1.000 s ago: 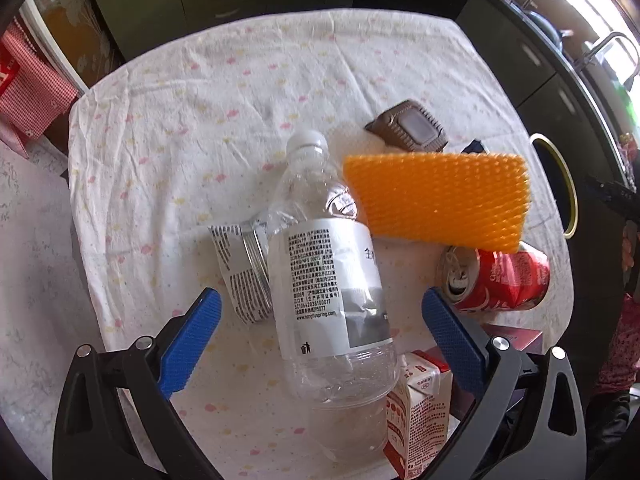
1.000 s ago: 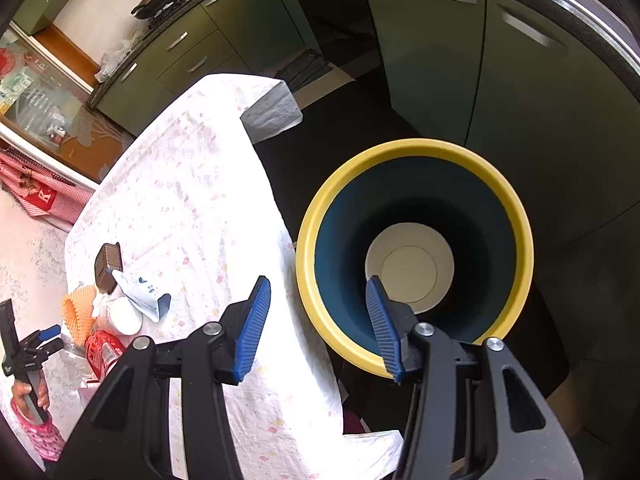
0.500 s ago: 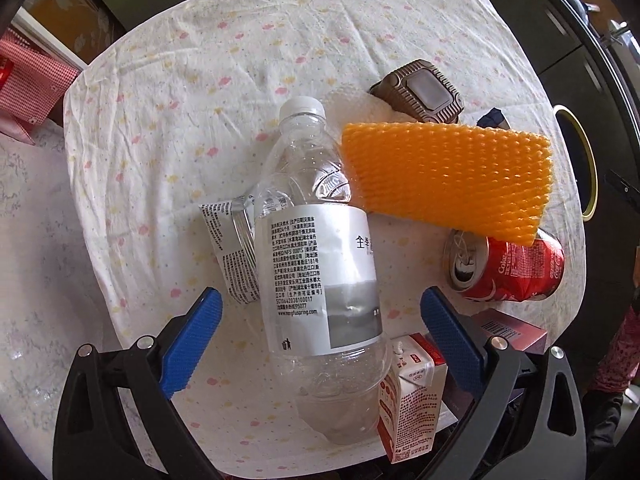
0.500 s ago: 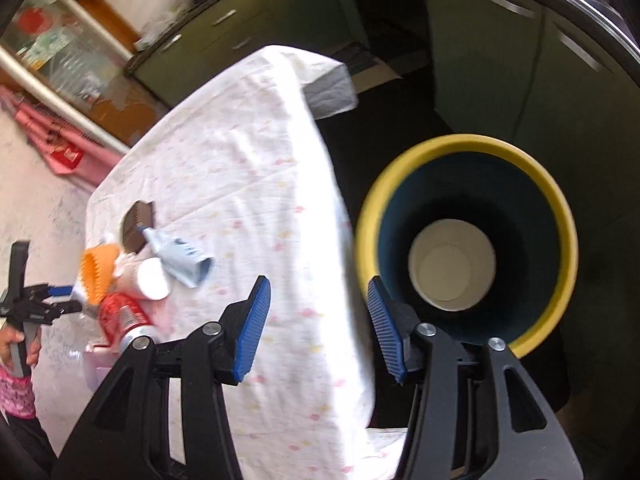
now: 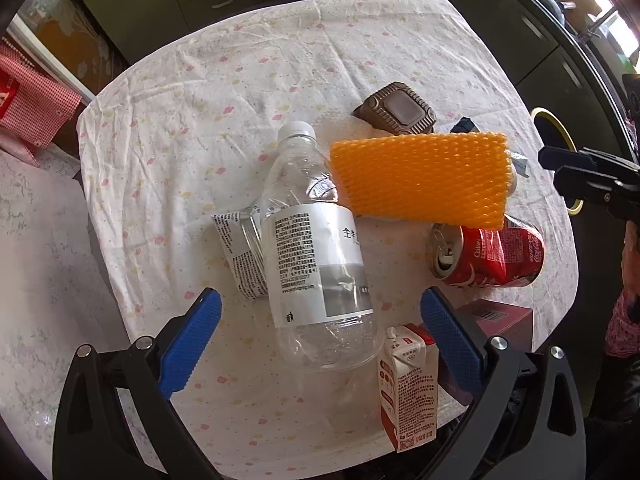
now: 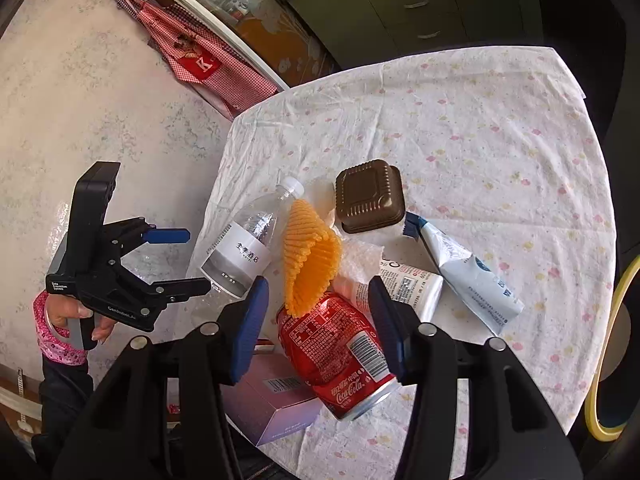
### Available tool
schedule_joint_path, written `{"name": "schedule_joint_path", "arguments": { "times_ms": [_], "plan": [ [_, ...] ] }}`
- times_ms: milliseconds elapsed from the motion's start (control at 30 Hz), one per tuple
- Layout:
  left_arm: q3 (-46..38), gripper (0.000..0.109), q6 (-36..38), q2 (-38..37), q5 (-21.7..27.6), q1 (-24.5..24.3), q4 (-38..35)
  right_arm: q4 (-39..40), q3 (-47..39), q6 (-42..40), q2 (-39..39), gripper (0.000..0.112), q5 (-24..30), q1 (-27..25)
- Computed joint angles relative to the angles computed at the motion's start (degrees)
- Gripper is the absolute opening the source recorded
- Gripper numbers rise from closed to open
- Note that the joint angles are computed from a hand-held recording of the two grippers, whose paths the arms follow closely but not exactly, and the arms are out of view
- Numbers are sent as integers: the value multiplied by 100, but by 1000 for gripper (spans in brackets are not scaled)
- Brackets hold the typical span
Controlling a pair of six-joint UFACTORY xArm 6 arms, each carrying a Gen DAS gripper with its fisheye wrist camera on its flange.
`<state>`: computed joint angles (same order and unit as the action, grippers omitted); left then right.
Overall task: Collect trash
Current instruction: 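Lower the left tool onto the clear plastic water bottle and grasp it, then lift the water bottle off the table with the left tool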
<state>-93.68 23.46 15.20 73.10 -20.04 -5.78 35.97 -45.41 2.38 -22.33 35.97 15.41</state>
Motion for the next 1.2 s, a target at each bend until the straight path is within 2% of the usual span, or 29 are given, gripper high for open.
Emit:
{"name": "schedule_joint_path", "arguments": {
  "times_ms": [133, 267, 300, 400, 433, 667, 933, 1200],
  "plan": [
    [-121, 98, -60, 274, 88, -224, 286, -520, 492, 727, -743, 50, -109, -53],
    [-687, 98, -604, 823, 509, -238, 410, -863, 868, 1124, -1340, 50, 116, -220],
    [-813, 94, -660, 940, 629, -252, 454, -892, 931, 1144, -1427, 51, 159, -262],
    [-1078, 71, -795, 1169, 943, -321, 604, -827, 1094, 1102, -1651, 51, 227, -330],
    [-1131, 68, -810, 1216, 995, -347, 646, -790, 1142, 1075, -1703, 51, 219, -334],
    [-1264, 65, -984, 1399, 953, -523, 878, -554, 1435, 906, -2035, 51, 209, -359],
    [-1308, 64, -959, 1072, 821, -455, 724, -555, 1705, 918, -2393, 51, 226, -509],
    [-1387, 63, -834, 904, 729, -319, 382, -577, 1734, 957, -2388, 51, 230, -393]
  ]
}}
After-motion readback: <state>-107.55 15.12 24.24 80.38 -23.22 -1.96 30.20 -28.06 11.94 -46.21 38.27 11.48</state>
